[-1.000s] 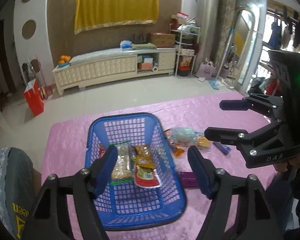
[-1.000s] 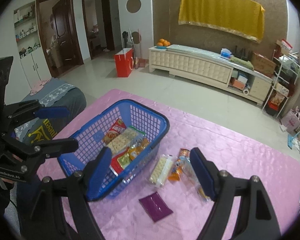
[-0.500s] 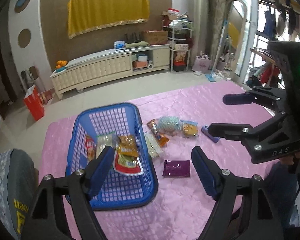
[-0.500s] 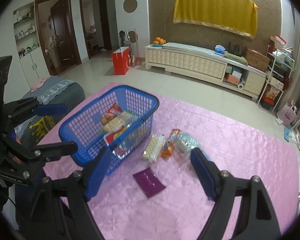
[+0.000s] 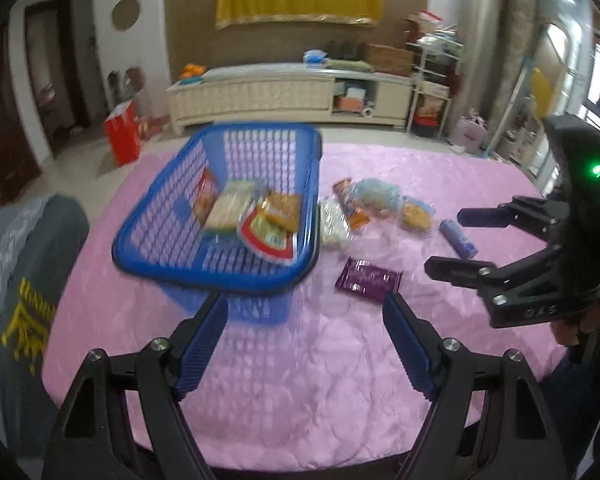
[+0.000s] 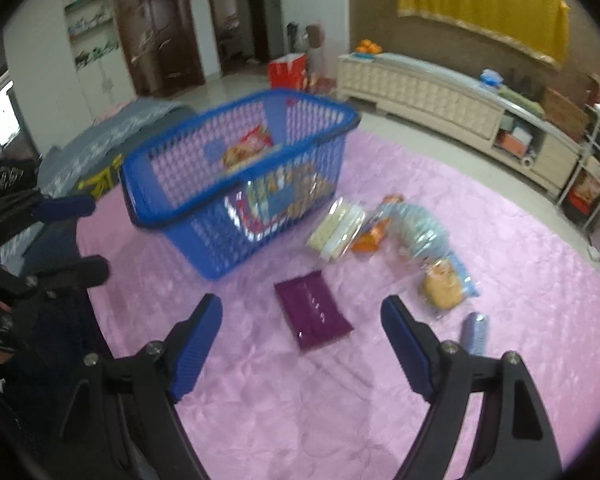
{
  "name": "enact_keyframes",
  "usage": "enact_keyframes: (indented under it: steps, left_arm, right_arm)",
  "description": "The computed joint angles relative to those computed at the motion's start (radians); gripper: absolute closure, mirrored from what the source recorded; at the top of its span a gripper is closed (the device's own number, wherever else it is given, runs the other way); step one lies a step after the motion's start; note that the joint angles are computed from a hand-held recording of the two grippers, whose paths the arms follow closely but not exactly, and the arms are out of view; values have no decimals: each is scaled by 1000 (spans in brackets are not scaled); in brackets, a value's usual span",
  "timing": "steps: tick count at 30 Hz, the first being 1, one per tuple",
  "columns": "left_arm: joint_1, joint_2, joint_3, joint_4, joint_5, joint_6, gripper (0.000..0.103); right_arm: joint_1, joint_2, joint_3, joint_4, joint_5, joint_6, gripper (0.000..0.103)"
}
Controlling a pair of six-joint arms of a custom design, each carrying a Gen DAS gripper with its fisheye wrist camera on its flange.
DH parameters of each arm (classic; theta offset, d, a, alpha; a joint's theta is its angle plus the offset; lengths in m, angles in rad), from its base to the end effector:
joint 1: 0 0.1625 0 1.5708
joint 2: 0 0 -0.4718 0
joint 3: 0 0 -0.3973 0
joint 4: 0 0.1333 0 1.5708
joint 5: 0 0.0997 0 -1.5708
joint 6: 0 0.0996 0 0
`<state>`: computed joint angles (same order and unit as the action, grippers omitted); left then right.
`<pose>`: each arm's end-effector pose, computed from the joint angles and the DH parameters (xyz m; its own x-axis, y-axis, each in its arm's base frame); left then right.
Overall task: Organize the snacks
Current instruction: 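Withdraw both grippers from the basket toward the remaining snacks, then grasp the purple packet with the right gripper and lift it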
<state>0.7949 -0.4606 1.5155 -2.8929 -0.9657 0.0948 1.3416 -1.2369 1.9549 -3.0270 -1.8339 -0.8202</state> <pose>-0.3802 -0.6587 -0.0261 -0.6252 0.5319 -0.5712 0.7380 0.6410 -0.2109 -0.0300 -0.6012 0.3428 -0.7372 -0.2609 0.6233 -0.5439 0.7764 -0.3183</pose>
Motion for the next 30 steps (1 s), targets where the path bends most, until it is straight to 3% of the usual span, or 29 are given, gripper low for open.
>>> enact_keyframes:
  steps: [7,17,24,28,30]
  left_arm:
    - [6,35,15,30,35,-150,25]
    - [44,82,-28,102,19,-245,25]
    - [58,120,-63,121,34,-219,25]
    - [70,127,-78,137,19,-220,25]
    - [74,129,-81,142,17,-222,25]
  right_arm:
    - [-46,39,-42,108,25,-39,18]
    - [-58,114,-109,129,-3,-116,18]
    - [-66,168,-145,118,-27,-154,18]
    - [-73,169,-146,129,0,-166,18]
    - [-69,172,-127,79,-13,-197,24]
